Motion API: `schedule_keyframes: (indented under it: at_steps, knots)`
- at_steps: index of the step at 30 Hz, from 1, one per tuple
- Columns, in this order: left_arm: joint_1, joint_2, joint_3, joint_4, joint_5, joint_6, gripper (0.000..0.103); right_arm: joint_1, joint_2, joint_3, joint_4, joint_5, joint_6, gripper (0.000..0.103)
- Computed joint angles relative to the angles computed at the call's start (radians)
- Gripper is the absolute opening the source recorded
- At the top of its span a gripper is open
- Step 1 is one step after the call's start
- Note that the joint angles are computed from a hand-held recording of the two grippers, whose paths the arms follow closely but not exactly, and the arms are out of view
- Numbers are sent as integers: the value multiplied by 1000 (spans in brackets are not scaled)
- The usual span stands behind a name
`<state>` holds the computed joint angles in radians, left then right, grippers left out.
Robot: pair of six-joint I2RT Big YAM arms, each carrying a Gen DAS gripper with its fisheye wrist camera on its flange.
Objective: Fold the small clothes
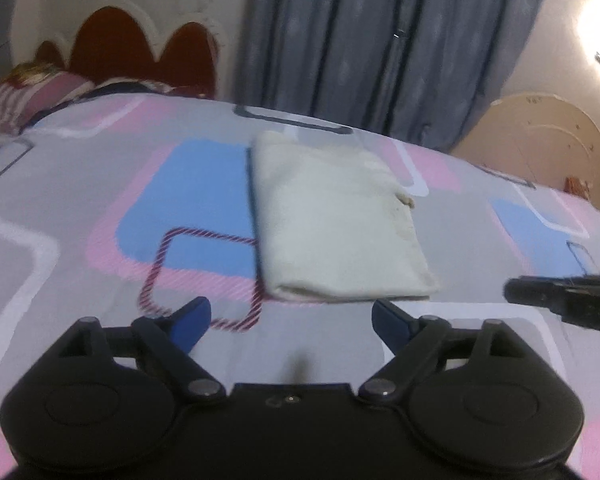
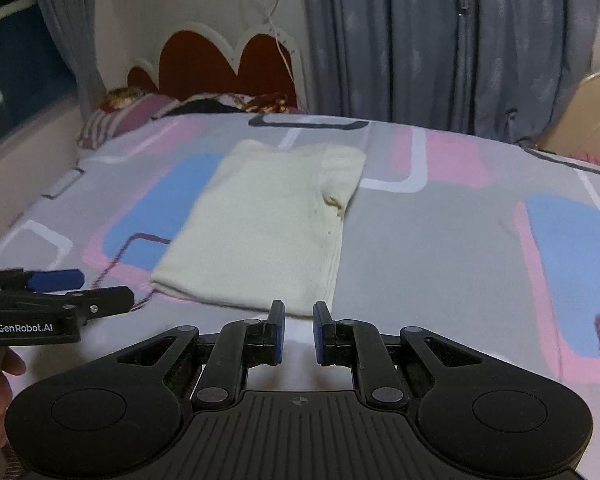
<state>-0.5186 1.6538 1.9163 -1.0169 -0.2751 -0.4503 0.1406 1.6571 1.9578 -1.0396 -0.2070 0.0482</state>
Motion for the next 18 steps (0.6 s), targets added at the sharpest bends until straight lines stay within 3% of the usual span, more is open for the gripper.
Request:
schedule_keyframes:
  at_steps: [3,9,11,12,13,15,18]
  knots:
    - [-17,-51,-22,2,-21,-7,89,3,-53,-45,3,13,15,13]
    - [-76,-128,-56,42,-66,86,96,12,-195,-156,39,32,55,14]
    - [-96,-130,-56,29,-99,108,96,21,-231,-184,50,57,68,32]
    - [-105,-137,-65,30,-112,113,98,27,-249,-201,62,75,79,64]
    - [-113,-142,-69,28,-121,112,99,31,-265,-218,81,79,83,83]
    - [-133,-157,-84,33,-161,102,103,46,-283,-232,100,105,68,87]
    - [-158,-188,-138,48,-234,96,103,75,-298,-239,114,182,44,103]
